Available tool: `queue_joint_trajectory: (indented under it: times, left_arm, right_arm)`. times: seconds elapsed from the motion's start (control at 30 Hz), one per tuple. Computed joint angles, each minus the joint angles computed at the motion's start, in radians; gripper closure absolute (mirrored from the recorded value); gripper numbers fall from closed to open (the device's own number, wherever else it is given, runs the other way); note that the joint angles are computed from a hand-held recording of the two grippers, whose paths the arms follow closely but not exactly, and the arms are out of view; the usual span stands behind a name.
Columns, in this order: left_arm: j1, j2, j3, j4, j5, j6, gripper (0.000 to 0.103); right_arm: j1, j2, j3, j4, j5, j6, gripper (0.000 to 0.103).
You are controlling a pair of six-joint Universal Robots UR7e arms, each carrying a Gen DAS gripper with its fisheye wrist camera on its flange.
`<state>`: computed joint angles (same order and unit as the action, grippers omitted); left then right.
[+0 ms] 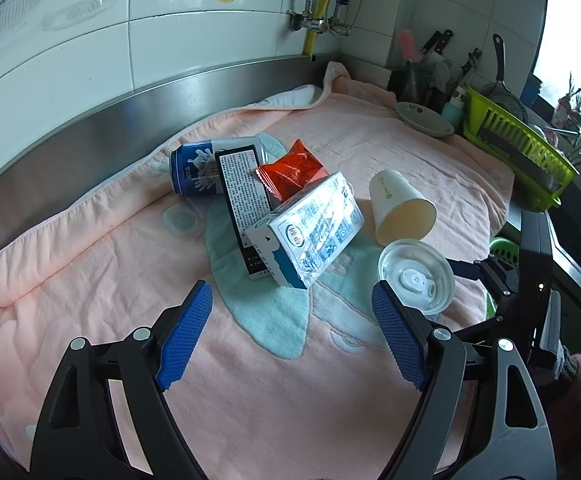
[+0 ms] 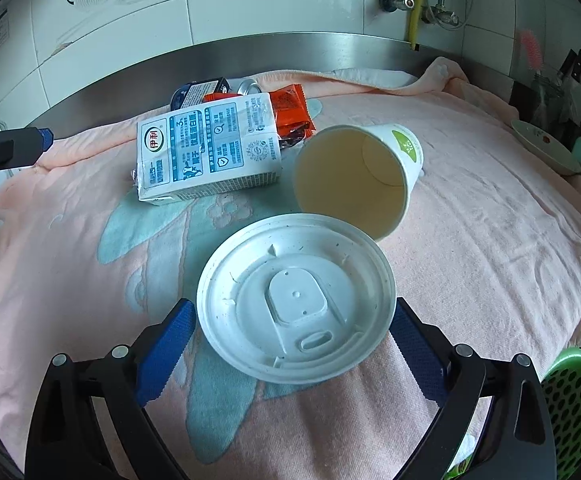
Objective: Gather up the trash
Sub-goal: 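Grasp the white round lid with the right tool while the left tool grasps the milk carton, then drop the white lid into the basket with the right tool while the left tool carries the carton there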
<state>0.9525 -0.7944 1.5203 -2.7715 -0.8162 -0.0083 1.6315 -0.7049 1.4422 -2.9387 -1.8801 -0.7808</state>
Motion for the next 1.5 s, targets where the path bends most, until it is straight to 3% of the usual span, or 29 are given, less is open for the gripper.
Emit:
queue_joint_trajectory:
  times: [0.67,0.83,1.03,1.5]
  left_arm:
    - [-0.001,0.061,-0.059,0.030,0.058,0.109,0.022]
    - [-0.009,0.105,-0.089,0.003,0.105,0.207,0.015]
    - [-0.019,0.194,-0.158,-0.041,0.200,0.362,0.013]
    - [0.006,0.350,-0.369,-0.029,0.274,0.572,0.013]
  right_arm:
    - [-0.005,-0.010,0.014,-0.033,0.004,0.024,0.014]
    - [-0.010,-0.055,0.067,-0.062,0.028,0.027,0.014]
    - [-0.013,-0.107,0.131,-0.103,0.037,0.026,0.014]
    - [-0.033,-0.168,0.194,-0.136,0.033,0.061,0.014]
